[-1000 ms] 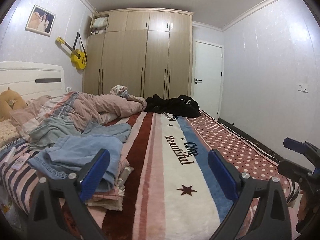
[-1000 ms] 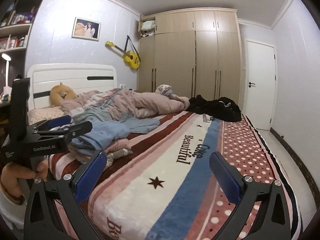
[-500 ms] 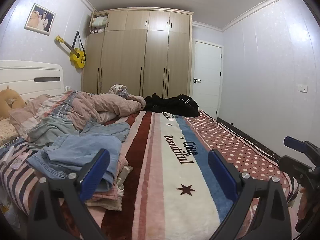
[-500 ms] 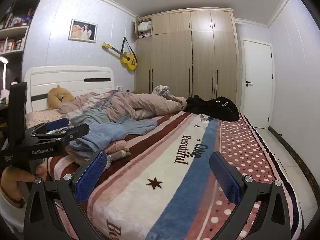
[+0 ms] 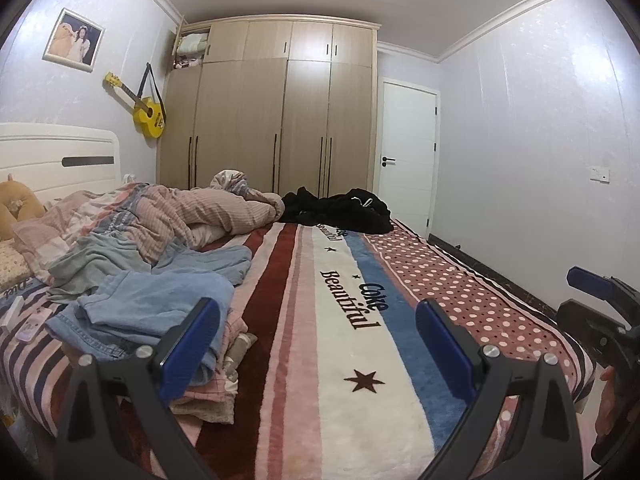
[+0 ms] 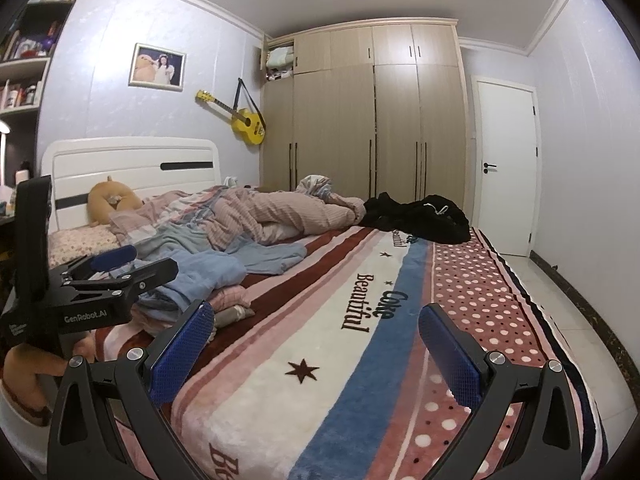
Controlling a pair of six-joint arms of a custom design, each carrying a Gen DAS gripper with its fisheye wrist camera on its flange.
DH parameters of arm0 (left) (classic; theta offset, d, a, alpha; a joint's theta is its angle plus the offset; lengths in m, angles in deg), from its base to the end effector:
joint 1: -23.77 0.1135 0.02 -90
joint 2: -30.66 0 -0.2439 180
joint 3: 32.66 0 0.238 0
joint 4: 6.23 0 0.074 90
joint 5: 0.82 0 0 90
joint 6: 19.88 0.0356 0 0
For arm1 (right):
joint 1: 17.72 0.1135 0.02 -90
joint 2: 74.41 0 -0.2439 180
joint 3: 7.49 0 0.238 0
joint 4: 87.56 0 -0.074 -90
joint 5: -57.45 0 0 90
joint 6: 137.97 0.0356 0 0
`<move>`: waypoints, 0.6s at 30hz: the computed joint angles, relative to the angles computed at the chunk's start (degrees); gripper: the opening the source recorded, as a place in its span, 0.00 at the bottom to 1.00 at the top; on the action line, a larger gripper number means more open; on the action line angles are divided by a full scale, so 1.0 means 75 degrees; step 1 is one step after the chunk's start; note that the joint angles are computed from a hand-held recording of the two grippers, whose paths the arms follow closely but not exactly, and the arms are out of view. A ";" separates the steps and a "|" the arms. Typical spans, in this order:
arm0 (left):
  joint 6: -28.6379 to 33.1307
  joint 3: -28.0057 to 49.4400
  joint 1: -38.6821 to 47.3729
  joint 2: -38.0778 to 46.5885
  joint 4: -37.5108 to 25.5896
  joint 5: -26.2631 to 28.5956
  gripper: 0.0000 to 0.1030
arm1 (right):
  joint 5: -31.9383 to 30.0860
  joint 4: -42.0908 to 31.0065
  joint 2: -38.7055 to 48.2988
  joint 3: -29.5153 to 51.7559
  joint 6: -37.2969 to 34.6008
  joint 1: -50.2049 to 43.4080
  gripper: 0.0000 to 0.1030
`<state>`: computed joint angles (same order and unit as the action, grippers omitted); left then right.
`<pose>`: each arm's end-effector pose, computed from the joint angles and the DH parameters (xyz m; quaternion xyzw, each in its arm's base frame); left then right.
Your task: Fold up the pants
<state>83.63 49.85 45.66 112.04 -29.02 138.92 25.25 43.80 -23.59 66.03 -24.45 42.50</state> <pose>0.2992 0.0909 0.3235 0.1807 0.7659 -0.1766 0.5912 0.1101 0.1318 0.3537 0.0096 0.7851 0.0048 0.6192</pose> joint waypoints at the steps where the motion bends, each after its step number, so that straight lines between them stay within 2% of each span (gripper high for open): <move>1: -0.0004 -0.0014 -0.0004 -0.0014 0.0008 0.0006 0.94 | -0.0003 -0.0023 -0.0013 0.0004 0.0013 -0.0013 0.99; 18: 0.0030 -0.0072 -0.0132 -0.0066 0.0036 -0.0051 0.94 | 0.0238 -0.0279 -0.0113 0.0054 0.0241 0.0114 0.99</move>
<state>83.86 49.31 44.67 111.55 -28.75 138.54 27.03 41.71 -24.44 66.43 -22.64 43.36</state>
